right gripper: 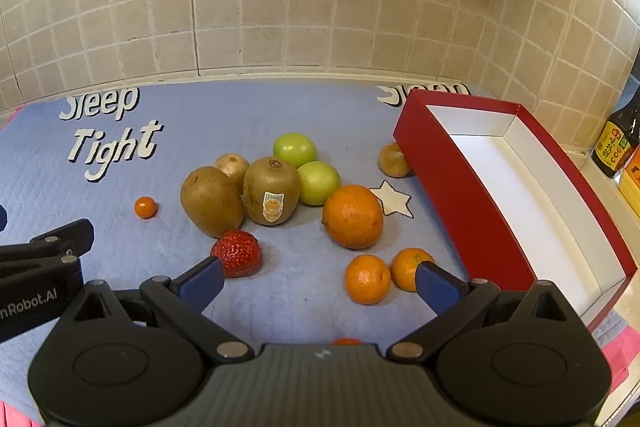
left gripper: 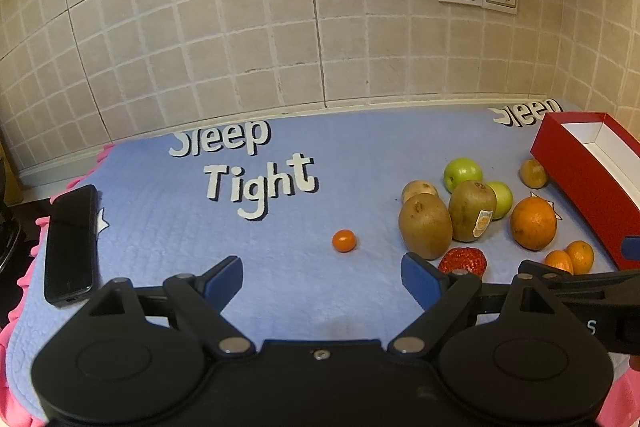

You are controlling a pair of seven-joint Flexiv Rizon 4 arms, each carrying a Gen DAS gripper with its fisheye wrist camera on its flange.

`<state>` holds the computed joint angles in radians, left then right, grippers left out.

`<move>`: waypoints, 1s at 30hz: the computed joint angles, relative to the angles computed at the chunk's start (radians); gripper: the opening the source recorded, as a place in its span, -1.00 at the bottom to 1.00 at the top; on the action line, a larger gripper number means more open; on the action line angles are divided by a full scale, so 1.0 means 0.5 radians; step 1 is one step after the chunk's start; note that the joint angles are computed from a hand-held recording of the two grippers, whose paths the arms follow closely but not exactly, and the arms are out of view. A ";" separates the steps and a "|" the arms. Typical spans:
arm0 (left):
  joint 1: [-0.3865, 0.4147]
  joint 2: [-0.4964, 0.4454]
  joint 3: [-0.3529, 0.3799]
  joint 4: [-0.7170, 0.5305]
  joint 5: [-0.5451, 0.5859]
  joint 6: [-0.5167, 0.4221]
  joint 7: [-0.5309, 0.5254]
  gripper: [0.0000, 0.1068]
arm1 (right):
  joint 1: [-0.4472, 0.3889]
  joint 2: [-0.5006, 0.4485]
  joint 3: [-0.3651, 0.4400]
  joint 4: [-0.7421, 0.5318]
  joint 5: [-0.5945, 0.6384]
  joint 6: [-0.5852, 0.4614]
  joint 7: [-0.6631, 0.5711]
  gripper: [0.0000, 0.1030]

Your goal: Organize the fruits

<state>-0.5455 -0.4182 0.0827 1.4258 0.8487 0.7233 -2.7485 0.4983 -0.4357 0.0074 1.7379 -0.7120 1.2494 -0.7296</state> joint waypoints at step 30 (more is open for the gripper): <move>-0.013 -0.021 0.005 -0.028 -0.003 -0.002 0.001 0.91 | 0.006 -0.014 -0.003 -0.023 -0.035 -0.046 0.033 1.00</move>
